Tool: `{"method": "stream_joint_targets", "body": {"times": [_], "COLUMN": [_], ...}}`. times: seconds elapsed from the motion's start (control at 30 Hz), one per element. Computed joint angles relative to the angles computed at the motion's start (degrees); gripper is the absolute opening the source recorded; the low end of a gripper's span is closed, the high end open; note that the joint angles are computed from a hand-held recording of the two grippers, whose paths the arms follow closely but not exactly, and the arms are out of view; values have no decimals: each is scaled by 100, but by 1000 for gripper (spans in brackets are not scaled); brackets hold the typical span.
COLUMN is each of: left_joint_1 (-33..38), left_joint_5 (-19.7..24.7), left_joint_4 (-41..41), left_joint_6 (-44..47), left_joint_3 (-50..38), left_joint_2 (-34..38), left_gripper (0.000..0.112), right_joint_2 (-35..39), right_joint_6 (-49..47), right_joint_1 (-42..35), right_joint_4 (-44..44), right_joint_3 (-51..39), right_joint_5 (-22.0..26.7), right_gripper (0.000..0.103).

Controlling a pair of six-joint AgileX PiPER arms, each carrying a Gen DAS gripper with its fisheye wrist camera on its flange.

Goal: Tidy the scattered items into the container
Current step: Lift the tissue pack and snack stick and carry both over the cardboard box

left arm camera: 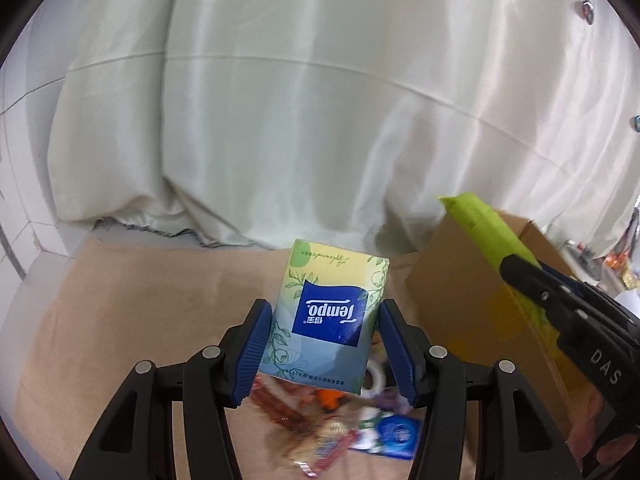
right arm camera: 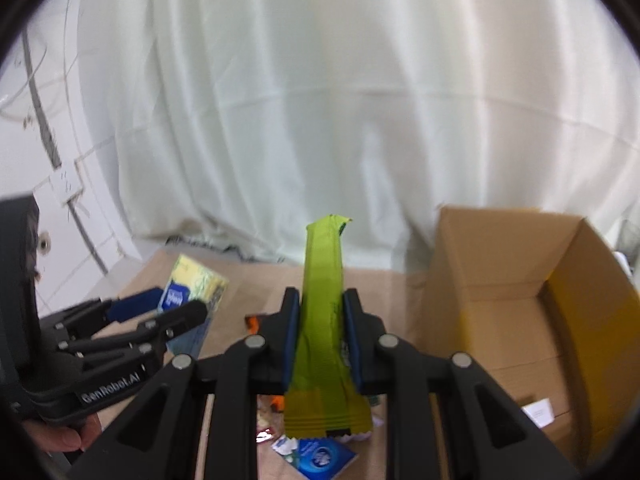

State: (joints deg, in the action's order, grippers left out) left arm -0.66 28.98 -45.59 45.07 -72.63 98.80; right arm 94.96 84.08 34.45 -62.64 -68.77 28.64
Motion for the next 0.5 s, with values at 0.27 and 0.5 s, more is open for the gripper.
{"method": "stream_joint_targets", "body": {"times": [0.27, 0.5], "left_joint_1": [-874, -1629], "left_joint_5": [-148, -61], "left_joint_4": [1110, 1638], "left_joint_6": [-1542, -2354], "left_joint_3": [-340, -789], "left_joint_2": [-180, -43], "left_gripper": [56, 56], "right_joint_2": [-981, -1537], "right_joint_6": [164, -87], "right_joint_1": [-451, -1156], "right_joint_4": [-270, -78], "right_joint_3": [786, 1335], "right_joint_5": [231, 96], "right_gripper": [26, 26]}}
